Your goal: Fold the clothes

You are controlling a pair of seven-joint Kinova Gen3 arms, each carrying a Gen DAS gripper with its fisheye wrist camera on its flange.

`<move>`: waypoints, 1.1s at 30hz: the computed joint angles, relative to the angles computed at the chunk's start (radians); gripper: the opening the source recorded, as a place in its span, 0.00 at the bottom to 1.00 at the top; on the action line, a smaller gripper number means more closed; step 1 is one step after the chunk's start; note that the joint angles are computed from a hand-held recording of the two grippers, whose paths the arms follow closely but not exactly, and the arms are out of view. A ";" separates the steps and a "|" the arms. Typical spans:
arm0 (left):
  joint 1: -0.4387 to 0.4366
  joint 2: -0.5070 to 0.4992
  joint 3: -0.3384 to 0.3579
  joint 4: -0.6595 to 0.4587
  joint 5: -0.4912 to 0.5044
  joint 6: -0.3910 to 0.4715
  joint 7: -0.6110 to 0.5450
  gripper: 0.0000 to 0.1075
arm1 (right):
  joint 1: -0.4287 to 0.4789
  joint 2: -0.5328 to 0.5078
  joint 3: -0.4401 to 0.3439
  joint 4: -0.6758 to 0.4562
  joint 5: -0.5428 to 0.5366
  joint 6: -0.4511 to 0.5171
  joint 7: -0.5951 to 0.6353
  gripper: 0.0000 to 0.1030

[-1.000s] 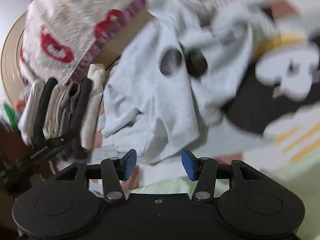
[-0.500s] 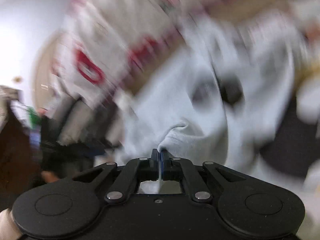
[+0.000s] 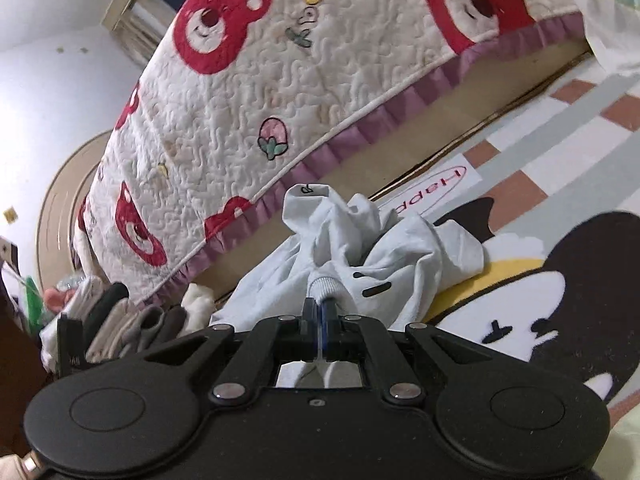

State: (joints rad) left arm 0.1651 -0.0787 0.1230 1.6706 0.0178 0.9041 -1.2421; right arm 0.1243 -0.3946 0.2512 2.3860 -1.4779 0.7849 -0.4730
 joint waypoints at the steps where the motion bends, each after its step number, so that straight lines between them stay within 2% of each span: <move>1: 0.007 0.016 -0.006 -0.007 0.002 0.014 0.020 0.62 | -0.005 0.001 -0.005 -0.002 -0.008 0.002 -0.001 0.04; 2: -0.002 0.031 0.006 -0.016 -0.011 0.029 0.056 0.68 | -0.010 0.002 -0.011 -0.005 -0.016 0.003 -0.001 0.04; 3: 0.000 0.048 0.010 -0.025 -0.028 0.044 0.094 0.69 | -0.016 0.012 -0.007 -0.011 -0.023 0.014 0.006 0.05; 5: 0.009 0.055 0.010 -0.025 -0.044 0.042 0.123 0.69 | -0.021 0.035 0.001 -0.026 -0.036 0.042 0.024 0.04; 7: 0.016 0.044 0.010 -0.010 -0.057 0.018 0.125 0.65 | -0.018 0.052 -0.013 -0.052 -0.042 0.046 0.046 0.04; 8: 0.019 0.027 0.019 0.007 -0.078 -0.010 0.116 0.42 | -0.015 0.061 -0.018 -0.065 -0.039 0.045 0.050 0.04; 9: 0.031 0.016 0.021 0.013 -0.100 -0.023 0.090 0.08 | -0.021 0.068 -0.018 -0.079 -0.031 0.039 0.048 0.04; 10: 0.061 0.013 0.007 0.005 -0.118 -0.019 0.051 0.04 | -0.007 0.083 -0.028 -0.094 -0.012 0.046 0.029 0.05; 12: 0.090 0.003 0.016 -0.005 -0.166 -0.020 0.022 0.03 | 0.048 0.115 -0.065 -0.120 0.032 0.082 -0.027 0.08; 13: 0.101 -0.003 0.025 -0.008 -0.195 -0.023 0.022 0.03 | 0.052 0.131 -0.060 -0.126 0.048 0.107 -0.045 0.08; 16: 0.042 -0.022 0.140 -0.012 -0.317 -0.034 0.091 0.03 | -0.009 0.184 0.025 -0.103 0.050 0.221 -0.064 0.13; 18: -0.005 -0.024 0.215 -0.021 -0.398 -0.028 0.154 0.03 | -0.006 0.190 0.013 -0.079 0.062 0.239 -0.077 0.30; 19: -0.002 -0.022 0.224 -0.026 -0.432 -0.025 0.190 0.03 | 0.018 0.183 -0.021 -0.062 0.055 0.226 -0.080 0.33; 21: 0.045 -0.016 0.191 -0.031 -0.472 -0.031 0.235 0.03 | 0.023 0.174 -0.056 -0.037 0.048 0.192 -0.113 0.52; 22: 0.083 -0.011 0.167 -0.035 -0.508 -0.027 0.269 0.03 | 0.021 0.172 -0.071 -0.029 0.045 0.175 -0.137 0.54; 24: 0.106 -0.004 0.153 -0.042 -0.545 -0.024 0.306 0.03 | 0.009 0.176 -0.107 -0.020 0.031 0.122 -0.171 0.64; 27: 0.117 0.010 0.153 -0.067 -0.595 0.003 0.359 0.03 | -0.024 0.210 -0.165 -0.030 -0.003 0.025 -0.195 0.63; 28: 0.123 0.011 0.153 -0.074 -0.616 0.011 0.375 0.03 | -0.041 0.207 -0.166 -0.044 -0.008 0.014 -0.175 0.58; 29: 0.126 0.010 0.150 -0.079 -0.638 0.017 0.389 0.03 | -0.053 0.204 -0.160 -0.056 -0.016 0.018 -0.138 0.29; 30: 0.127 0.009 0.147 -0.090 -0.657 0.030 0.395 0.03 | -0.062 0.203 -0.157 -0.069 -0.027 0.023 -0.098 0.09; 31: 0.127 0.008 0.144 -0.102 -0.672 0.043 0.399 0.03 | -0.065 0.202 -0.153 -0.082 -0.033 0.039 -0.057 0.09; 33: 0.116 -0.003 0.127 -0.129 -0.672 0.055 0.387 0.03 | -0.098 0.160 -0.090 -0.104 -0.047 0.111 0.024 0.09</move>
